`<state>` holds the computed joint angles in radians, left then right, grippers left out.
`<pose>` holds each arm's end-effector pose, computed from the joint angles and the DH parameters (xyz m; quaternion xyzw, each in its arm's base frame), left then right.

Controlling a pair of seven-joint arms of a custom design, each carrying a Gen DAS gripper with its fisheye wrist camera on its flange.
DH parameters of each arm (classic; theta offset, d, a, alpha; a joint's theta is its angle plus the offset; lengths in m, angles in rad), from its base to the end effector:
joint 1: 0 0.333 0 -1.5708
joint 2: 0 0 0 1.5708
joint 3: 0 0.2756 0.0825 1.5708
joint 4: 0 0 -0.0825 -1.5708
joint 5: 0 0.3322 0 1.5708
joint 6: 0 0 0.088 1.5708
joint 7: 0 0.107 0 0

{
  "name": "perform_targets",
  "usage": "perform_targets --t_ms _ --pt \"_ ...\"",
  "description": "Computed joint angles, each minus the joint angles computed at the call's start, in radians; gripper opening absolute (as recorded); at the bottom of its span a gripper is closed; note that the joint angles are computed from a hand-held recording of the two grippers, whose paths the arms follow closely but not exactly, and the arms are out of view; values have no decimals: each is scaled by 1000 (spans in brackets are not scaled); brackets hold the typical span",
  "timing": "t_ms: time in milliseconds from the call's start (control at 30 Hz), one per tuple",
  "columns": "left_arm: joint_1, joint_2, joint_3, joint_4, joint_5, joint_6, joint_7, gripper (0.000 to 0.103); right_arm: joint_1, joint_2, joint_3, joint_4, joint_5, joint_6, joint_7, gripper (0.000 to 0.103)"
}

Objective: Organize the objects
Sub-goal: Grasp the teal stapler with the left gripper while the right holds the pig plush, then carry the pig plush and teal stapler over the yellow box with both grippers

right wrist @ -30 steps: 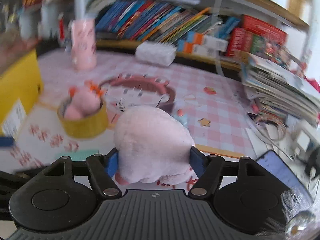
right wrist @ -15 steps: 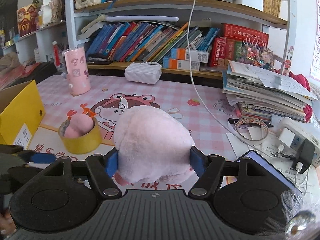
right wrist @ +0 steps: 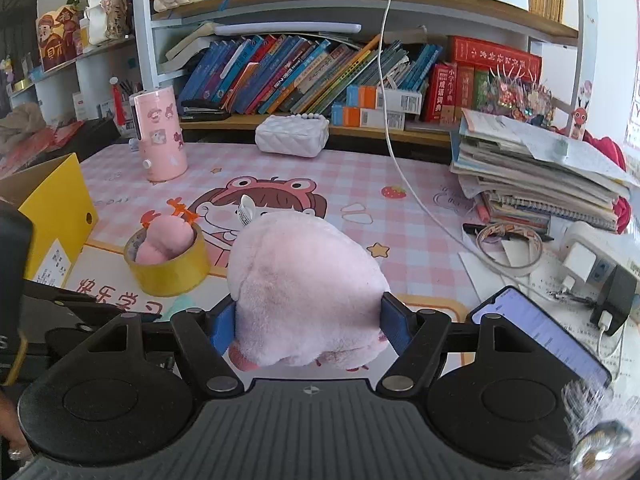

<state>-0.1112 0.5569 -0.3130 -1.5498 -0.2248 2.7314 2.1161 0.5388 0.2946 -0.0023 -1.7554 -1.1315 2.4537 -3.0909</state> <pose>0.6349 -0.2317 0.4011 -0.3994 0.8501 -0.3148 0.1370 0.5283 0.3144 0.4290 -0.5266 0.7214 -0.3499 0.2825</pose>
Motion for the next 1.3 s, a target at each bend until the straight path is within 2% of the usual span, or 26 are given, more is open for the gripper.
perform_targets --t_ms 267,500,733,900,1100,1300 --pt "125 -126 -84 -138 -219 13 110 22 20 23 8 37 23 6 -25 69" --pt "177 -248 -72 -274 -446 25 269 22 70 52 14 91 51 -22 -49 69" --pt "199 -362 -6 -387 -645 -11 436 22 145 120 20 202 108 -75 -103 69" --pt "199 -439 74 -457 -737 -49 520 22 212 197 11 326 156 -116 -149 69" --pt "196 -505 178 -521 -783 -81 580 22 294 331 -16 530 236 -146 -240 69" --pt "220 -543 240 -554 -807 -96 628 22 366 526 -57 839 339 -201 -353 69"
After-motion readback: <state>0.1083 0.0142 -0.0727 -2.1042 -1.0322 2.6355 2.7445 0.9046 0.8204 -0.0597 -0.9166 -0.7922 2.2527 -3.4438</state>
